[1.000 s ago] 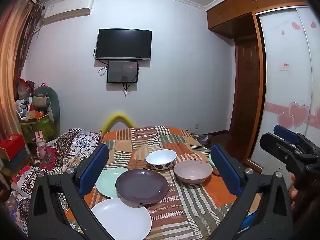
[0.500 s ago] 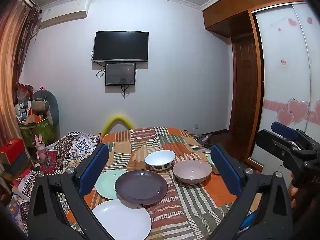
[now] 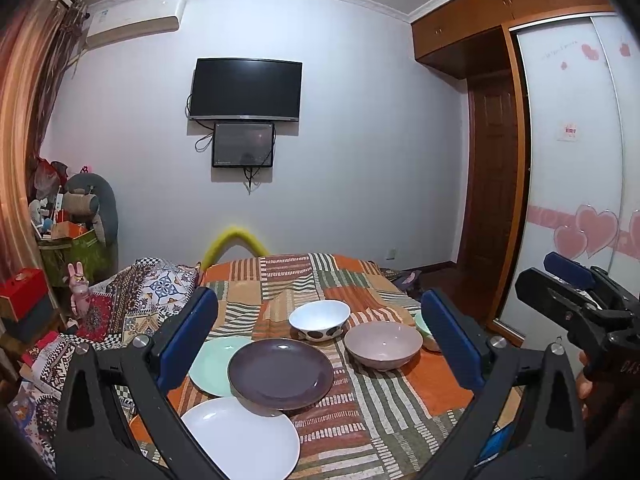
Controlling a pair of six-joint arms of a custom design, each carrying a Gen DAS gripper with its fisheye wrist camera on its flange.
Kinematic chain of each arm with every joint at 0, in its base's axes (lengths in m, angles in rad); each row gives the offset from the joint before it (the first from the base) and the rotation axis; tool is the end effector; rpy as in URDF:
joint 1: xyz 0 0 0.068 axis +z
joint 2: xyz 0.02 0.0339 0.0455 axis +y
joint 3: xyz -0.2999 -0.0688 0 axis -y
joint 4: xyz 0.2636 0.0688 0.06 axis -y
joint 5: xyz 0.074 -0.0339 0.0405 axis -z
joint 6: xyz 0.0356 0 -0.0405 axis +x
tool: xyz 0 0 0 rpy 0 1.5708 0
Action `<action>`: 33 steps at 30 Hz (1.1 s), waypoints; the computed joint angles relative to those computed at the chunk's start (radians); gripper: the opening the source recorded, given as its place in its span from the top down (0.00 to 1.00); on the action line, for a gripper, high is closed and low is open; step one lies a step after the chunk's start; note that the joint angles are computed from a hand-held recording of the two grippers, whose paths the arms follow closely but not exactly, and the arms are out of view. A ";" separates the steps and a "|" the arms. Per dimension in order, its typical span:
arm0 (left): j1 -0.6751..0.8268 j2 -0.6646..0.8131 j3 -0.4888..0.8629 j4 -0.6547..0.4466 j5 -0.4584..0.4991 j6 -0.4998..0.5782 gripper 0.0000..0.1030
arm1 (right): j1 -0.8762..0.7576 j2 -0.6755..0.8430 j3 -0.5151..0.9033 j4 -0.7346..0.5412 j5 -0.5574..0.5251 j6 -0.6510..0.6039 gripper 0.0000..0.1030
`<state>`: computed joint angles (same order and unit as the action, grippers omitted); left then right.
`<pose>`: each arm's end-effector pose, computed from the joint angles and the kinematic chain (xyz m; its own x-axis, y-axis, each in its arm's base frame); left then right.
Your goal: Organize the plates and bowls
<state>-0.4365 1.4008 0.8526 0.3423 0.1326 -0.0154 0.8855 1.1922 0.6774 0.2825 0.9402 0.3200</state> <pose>0.2993 -0.1448 0.3006 -0.1935 0.0734 -0.9783 0.5334 0.8448 -0.0421 0.1872 0.1835 0.2927 -0.1254 0.1396 -0.9822 0.0847 0.9879 0.1296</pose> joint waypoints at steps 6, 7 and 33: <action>0.002 0.006 0.005 0.000 0.003 -0.008 0.00 | 0.002 -0.002 -0.001 0.000 0.003 -0.001 0.00; 0.002 0.008 0.006 0.001 0.003 -0.009 0.00 | 0.001 -0.002 -0.001 0.000 0.000 -0.001 0.00; 0.012 0.016 0.004 0.007 0.030 -0.021 0.00 | -0.001 0.014 0.002 0.008 -0.004 -0.008 0.00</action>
<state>-0.4247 1.4166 0.8565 0.3495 0.1624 -0.0362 0.8843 1.2061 0.6791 0.2900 0.9361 0.3123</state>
